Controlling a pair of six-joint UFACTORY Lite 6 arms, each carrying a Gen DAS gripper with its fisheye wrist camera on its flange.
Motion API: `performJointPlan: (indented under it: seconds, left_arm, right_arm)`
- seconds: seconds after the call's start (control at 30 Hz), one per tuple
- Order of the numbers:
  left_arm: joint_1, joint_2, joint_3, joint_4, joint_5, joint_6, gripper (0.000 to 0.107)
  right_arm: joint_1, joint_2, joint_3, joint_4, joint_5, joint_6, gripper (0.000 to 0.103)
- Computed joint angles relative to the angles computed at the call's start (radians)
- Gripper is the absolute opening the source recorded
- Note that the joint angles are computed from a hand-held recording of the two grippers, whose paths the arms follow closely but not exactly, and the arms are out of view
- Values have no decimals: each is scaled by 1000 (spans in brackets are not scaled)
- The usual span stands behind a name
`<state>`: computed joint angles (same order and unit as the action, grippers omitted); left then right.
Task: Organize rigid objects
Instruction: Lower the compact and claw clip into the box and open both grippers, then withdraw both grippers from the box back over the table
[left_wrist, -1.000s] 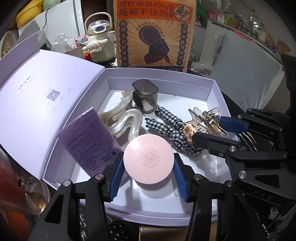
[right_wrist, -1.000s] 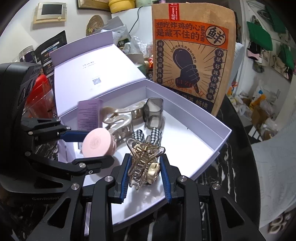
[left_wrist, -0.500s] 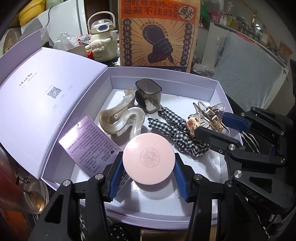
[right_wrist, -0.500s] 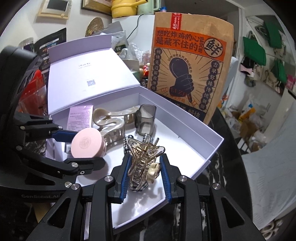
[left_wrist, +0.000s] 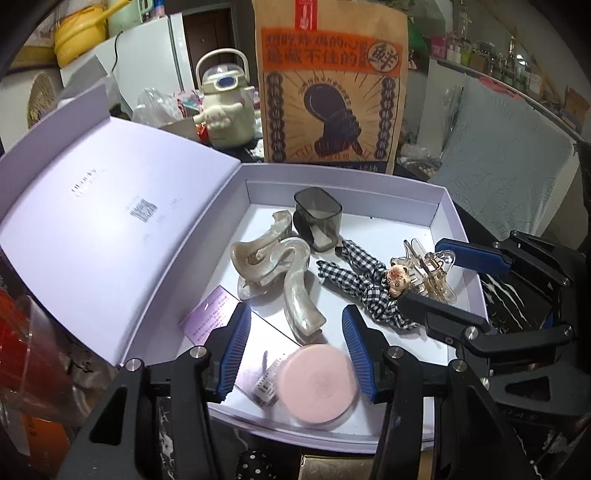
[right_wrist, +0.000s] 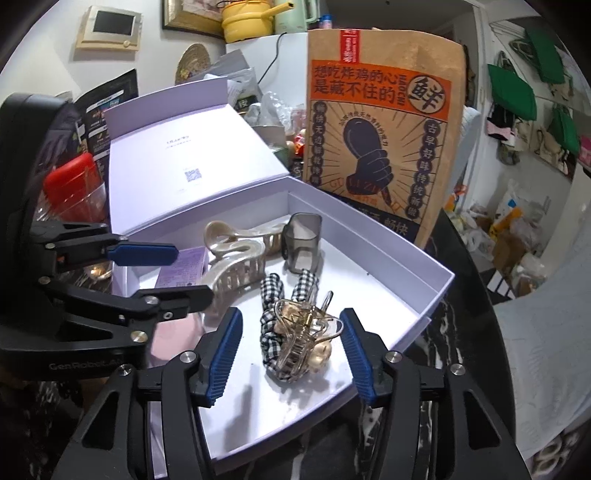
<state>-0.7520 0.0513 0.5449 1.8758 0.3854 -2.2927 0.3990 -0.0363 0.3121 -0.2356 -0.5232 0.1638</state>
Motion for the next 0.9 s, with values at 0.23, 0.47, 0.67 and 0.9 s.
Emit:
performJointPlan:
  seconds: [0.23, 0.47, 0.67, 0.9]
  left_arm:
    - [-35, -9, 5, -128, 32, 93, 51]
    - [-75, -82, -17, -253, 66, 178, 51]
    - [-110, -169, -32, -388, 96, 289, 51]
    - [-195, -306, -74, -511, 189, 377, 72]
  right_arm:
    - [-50, -19, 1, -99, 10, 96, 56]
    - [-91, -53, -6, -188, 27, 177, 60]
    - [-171, -116, -22, -376, 36, 359, 62]
    - [-153, -292, -72, -493, 134, 485, 62]
